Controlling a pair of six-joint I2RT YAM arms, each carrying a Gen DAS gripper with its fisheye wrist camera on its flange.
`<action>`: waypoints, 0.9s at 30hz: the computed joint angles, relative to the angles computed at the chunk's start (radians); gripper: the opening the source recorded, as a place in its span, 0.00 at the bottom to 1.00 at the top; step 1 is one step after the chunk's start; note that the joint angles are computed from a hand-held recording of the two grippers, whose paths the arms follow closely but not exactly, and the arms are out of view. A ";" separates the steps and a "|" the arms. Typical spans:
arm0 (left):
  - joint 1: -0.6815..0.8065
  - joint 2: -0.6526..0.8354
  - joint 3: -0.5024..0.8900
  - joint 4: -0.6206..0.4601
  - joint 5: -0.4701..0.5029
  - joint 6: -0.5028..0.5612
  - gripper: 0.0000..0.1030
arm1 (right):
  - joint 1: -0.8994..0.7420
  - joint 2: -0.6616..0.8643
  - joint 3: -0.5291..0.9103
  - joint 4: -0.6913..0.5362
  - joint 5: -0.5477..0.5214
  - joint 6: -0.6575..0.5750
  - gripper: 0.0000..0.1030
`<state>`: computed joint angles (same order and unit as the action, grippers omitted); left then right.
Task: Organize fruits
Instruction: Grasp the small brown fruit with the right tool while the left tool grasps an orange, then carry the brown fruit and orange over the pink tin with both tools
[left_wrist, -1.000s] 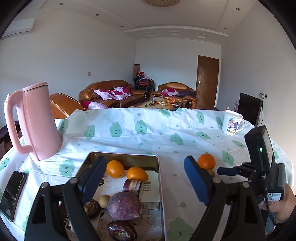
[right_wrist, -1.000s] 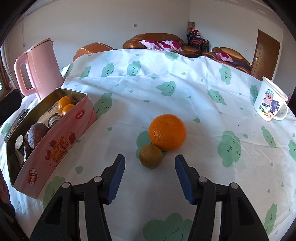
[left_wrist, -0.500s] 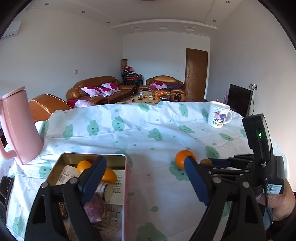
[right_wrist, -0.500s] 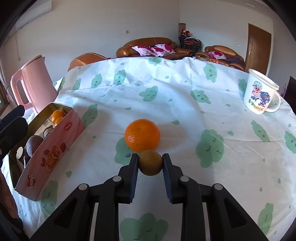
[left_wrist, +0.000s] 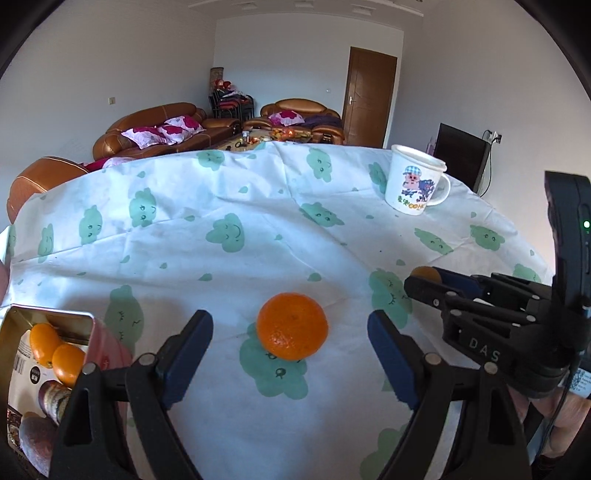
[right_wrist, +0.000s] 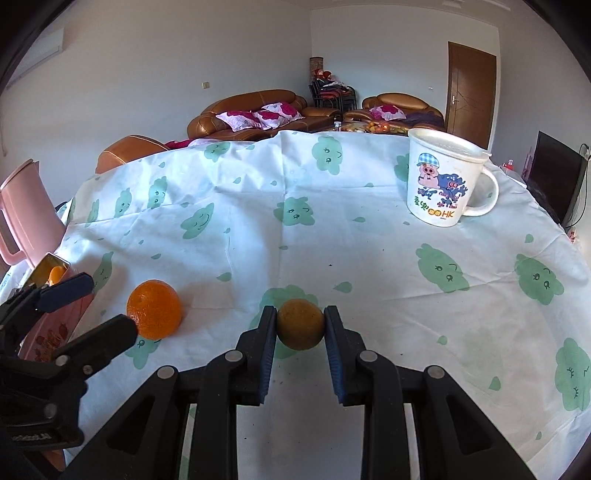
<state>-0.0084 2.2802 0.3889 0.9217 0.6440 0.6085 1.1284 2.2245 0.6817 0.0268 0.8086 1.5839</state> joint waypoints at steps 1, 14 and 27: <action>-0.021 0.009 0.021 -0.024 -0.017 -0.009 0.85 | 0.002 -0.001 -0.003 0.003 0.003 0.004 0.26; -0.078 0.040 0.154 -0.252 -0.056 -0.029 0.48 | 0.003 -0.002 -0.025 0.094 0.008 -0.074 0.27; 0.014 0.003 0.001 0.005 0.062 -0.004 0.48 | 0.065 -0.012 -0.011 0.054 0.105 -0.059 0.27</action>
<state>0.0060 2.2828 0.3896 0.9264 0.7056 0.6043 1.1930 2.2121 0.6707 0.0813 0.9134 1.5245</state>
